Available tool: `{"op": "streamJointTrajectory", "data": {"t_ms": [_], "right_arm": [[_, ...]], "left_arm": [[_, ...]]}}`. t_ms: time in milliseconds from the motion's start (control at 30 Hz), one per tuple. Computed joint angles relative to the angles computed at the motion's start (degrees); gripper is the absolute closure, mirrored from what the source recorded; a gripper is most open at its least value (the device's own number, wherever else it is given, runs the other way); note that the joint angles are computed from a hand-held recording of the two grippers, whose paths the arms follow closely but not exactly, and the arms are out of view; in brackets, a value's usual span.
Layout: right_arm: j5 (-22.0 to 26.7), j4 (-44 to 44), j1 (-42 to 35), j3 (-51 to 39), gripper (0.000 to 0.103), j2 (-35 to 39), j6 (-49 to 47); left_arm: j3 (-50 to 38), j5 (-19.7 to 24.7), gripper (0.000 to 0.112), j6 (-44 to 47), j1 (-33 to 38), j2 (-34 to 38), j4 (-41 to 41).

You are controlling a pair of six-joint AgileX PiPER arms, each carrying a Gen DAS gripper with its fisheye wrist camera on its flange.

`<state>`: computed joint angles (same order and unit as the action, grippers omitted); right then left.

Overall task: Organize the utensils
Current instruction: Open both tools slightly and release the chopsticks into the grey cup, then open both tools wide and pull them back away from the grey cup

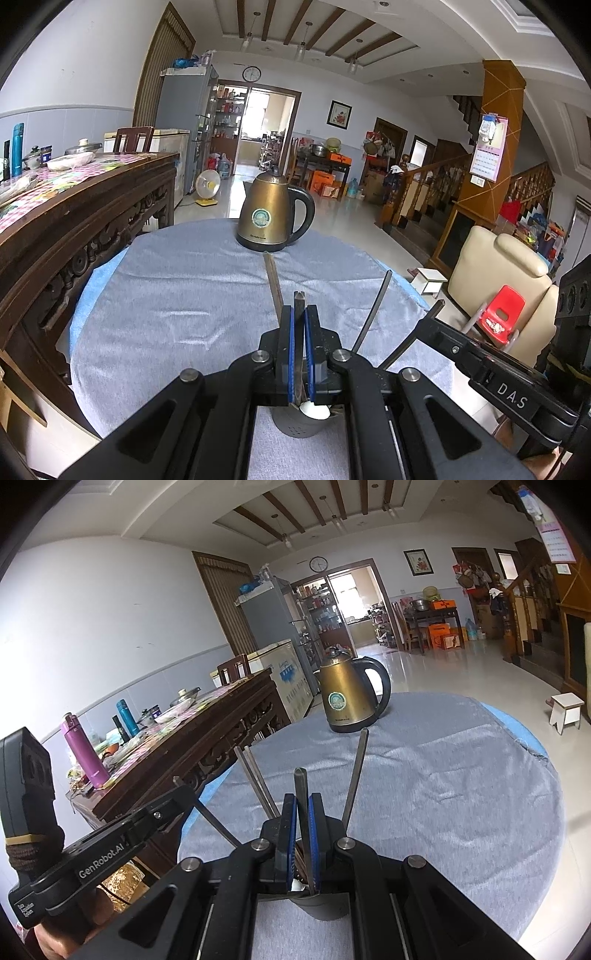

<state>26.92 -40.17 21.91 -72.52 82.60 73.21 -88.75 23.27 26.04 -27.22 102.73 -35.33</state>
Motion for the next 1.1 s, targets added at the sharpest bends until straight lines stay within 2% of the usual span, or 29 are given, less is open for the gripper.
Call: {"op": "streamJointTrajectory", "data": {"t_ms": [1100], "right_arm": [[0.22,-3.15,1.55,0.99,0.095,0.09,4.58]], "left_arm": [[-0.63,1.94,0.107,-2.09,0.76,1.08,1.3]]}}
